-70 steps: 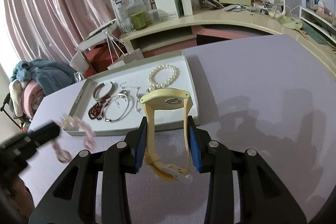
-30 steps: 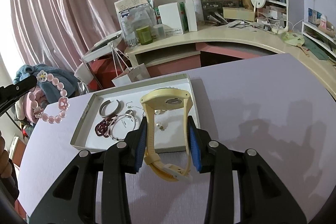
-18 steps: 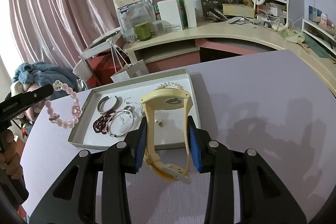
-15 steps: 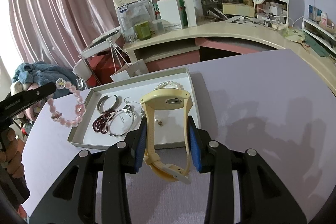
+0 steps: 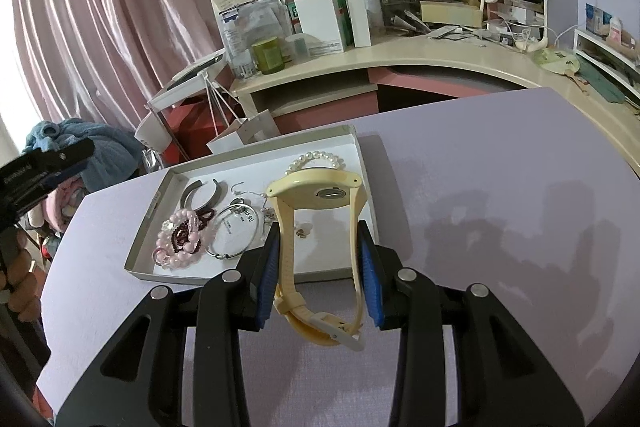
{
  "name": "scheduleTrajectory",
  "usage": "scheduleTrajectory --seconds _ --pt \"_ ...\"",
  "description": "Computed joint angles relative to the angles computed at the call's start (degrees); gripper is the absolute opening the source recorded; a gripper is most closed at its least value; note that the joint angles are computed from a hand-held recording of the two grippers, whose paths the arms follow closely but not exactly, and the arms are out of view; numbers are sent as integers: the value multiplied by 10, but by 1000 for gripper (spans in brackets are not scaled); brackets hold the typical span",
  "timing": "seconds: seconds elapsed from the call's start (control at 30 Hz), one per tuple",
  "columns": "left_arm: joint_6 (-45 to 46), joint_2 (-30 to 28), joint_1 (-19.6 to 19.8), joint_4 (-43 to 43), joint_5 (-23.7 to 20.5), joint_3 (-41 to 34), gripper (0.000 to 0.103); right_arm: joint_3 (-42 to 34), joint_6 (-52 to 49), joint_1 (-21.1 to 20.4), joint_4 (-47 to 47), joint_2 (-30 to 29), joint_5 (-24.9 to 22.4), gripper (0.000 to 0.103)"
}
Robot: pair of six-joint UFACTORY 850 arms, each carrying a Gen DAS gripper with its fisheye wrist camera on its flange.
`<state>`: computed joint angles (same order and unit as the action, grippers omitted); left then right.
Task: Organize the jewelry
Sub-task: 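Carry the pink bracelet into the tray and open the left gripper while the right gripper carries the watch, then lower the yellow watch into the tray and open the right gripper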
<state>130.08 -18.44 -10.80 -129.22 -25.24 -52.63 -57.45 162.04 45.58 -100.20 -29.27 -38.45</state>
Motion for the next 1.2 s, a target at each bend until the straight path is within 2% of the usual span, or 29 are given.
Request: scheduleTrajectory --seconds 0.23,0.5,0.7,0.9,1.2 --pt "26 14 10 -33 -6 9 47 -5 -6 -1 -2 -3 5 38" --pt "102 37 9 -111 -21 39 72 -48 -52 -16 -6 -27 14 38" --pt "129 49 14 -147 -24 60 86 -95 -82 -34 5 -68 55 38" --pt "139 56 32 -172 -40 77 92 -109 -94 -39 19 -82 70 38" --pt "128 42 37 -175 -29 71 92 -124 -127 -47 39 -91 68 39"
